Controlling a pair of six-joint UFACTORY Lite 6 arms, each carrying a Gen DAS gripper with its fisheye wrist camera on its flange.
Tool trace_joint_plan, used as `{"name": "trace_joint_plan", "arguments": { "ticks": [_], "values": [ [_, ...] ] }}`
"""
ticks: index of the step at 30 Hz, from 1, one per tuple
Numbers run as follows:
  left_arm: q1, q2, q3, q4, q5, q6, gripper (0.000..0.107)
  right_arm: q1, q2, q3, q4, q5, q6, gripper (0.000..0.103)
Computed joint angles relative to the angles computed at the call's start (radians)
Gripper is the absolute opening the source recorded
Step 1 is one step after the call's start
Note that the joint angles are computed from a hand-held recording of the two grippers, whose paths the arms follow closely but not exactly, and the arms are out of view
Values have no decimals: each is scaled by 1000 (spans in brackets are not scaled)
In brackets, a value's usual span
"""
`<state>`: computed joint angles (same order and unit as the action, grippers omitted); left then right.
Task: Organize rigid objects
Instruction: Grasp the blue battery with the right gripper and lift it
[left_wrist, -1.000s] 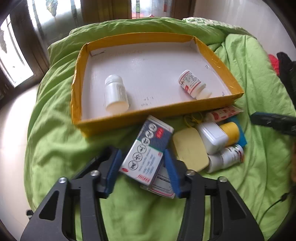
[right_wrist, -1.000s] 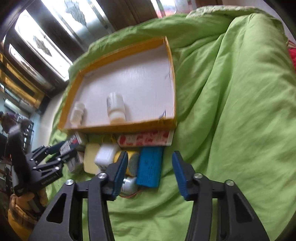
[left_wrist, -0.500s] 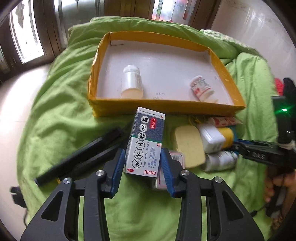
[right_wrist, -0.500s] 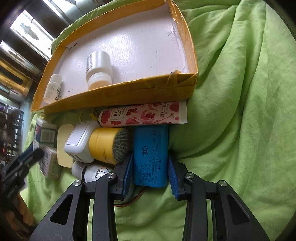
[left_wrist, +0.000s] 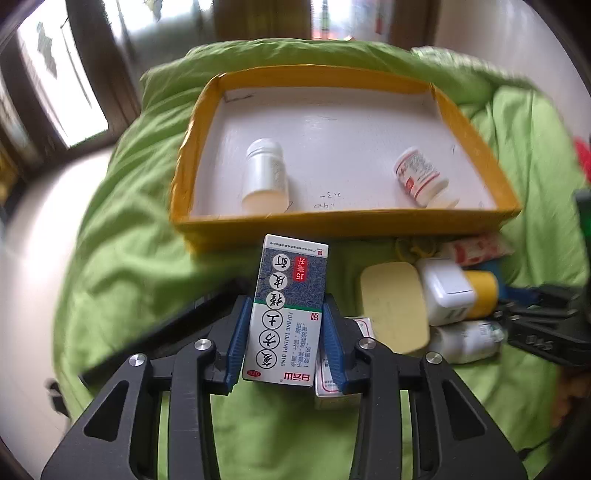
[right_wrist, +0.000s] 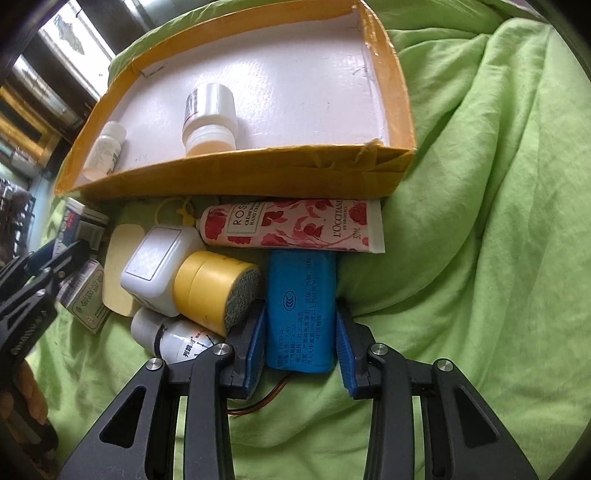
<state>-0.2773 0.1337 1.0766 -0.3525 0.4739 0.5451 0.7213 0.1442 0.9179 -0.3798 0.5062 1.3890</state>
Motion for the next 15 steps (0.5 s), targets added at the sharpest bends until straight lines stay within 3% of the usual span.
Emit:
{"name": "trace_joint_plan", "arguments": {
  "ticks": [6,15],
  "values": [
    [146,-113,-112,-275,121,231,35,-11,-66,-54,-8,-59,55,31],
    [140,-146,-145,-303,118,259,35,64,-283,-165,-128,-36,244,32]
  ]
}}
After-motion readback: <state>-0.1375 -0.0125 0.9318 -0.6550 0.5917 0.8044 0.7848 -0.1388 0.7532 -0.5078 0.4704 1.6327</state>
